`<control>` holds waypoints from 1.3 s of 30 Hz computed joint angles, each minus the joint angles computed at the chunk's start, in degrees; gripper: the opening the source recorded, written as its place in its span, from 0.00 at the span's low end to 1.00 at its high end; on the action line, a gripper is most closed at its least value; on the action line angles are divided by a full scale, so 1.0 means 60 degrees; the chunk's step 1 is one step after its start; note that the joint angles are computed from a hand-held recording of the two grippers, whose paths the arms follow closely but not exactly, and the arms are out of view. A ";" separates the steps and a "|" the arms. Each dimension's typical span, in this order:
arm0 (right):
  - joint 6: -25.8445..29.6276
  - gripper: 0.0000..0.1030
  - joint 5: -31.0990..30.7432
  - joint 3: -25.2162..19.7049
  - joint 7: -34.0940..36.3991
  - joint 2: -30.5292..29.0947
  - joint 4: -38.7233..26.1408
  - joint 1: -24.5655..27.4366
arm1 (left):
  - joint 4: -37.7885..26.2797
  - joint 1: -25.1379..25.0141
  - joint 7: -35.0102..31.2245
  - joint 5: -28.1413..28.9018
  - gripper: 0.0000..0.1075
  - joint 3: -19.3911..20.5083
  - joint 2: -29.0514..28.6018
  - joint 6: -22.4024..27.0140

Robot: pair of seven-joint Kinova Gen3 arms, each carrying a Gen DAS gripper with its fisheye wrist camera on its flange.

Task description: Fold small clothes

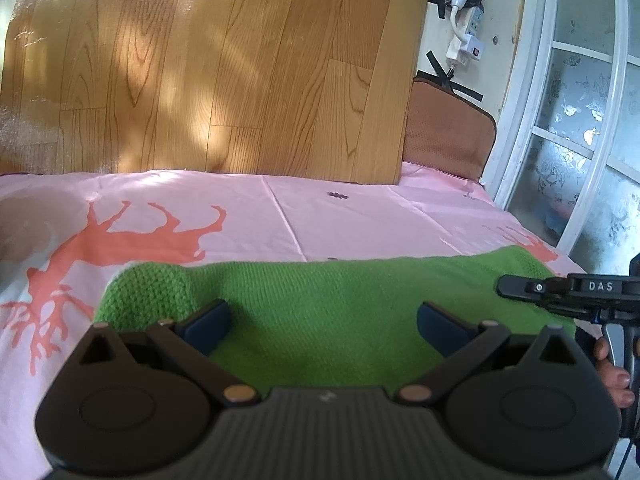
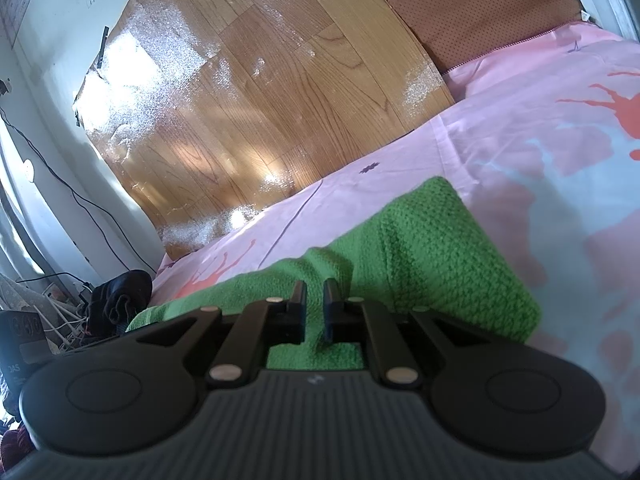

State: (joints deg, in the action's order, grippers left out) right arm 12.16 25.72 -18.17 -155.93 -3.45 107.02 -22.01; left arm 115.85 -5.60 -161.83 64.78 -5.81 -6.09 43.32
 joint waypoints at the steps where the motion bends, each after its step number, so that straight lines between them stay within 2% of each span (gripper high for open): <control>1: 0.0013 0.11 -0.0007 -0.0023 -0.0005 0.0008 -0.0014 0.0018 | -0.0005 0.0000 0.0004 -0.0015 0.96 0.0000 0.0002 0.0000; 7: -0.0014 0.11 -0.0102 -0.0333 0.0074 0.0006 -0.0007 0.0350 | -0.0007 -0.0007 -0.0002 -0.0009 0.96 -0.0008 0.0004 0.0016; 22: -0.0031 0.12 0.0513 -0.0405 -0.0560 0.0008 0.0032 0.0346 | -0.0013 -0.0020 0.0015 -0.0045 0.96 -0.0009 0.0002 0.0034; 30: -0.0046 0.13 0.0304 -0.0323 -0.0304 -0.0008 0.0020 0.0280 | -0.0021 -0.0018 0.0034 -0.0064 0.96 -0.0019 0.0002 0.0049; 32: -0.0048 0.15 0.0577 -0.0226 -0.0517 -0.0034 0.0031 0.0136 | -0.0023 -0.0018 0.0048 -0.0076 0.96 -0.0015 0.0001 0.0049; 34: 0.0128 0.18 0.1135 -0.0472 -0.0989 -0.0090 -0.0008 0.0259 | -0.0026 -0.0018 0.0056 -0.0095 0.96 -0.0012 0.0000 0.0045; 35: 0.0132 0.19 0.1186 -0.0382 -0.1079 -0.0144 0.0017 0.0150 | -0.0026 -0.0017 0.0056 -0.0095 0.96 -0.0013 0.0000 0.0045; 36: -0.0018 0.23 0.1081 -0.0116 -0.1249 -0.0242 0.0120 -0.0119 | -0.0028 -0.0016 0.0060 -0.0109 0.96 -0.0010 0.0001 0.0036; 37: -0.0324 0.31 0.0821 0.0326 -0.1267 -0.0341 0.0258 -0.0560 | -0.0028 -0.0015 0.0060 -0.0109 0.96 -0.0011 0.0001 0.0036; 39: -0.0945 0.35 0.0313 0.1089 -0.0836 -0.0469 0.0466 -0.1445 | -0.0025 -0.0011 0.0072 -0.0104 0.96 -0.0012 -0.0004 0.0037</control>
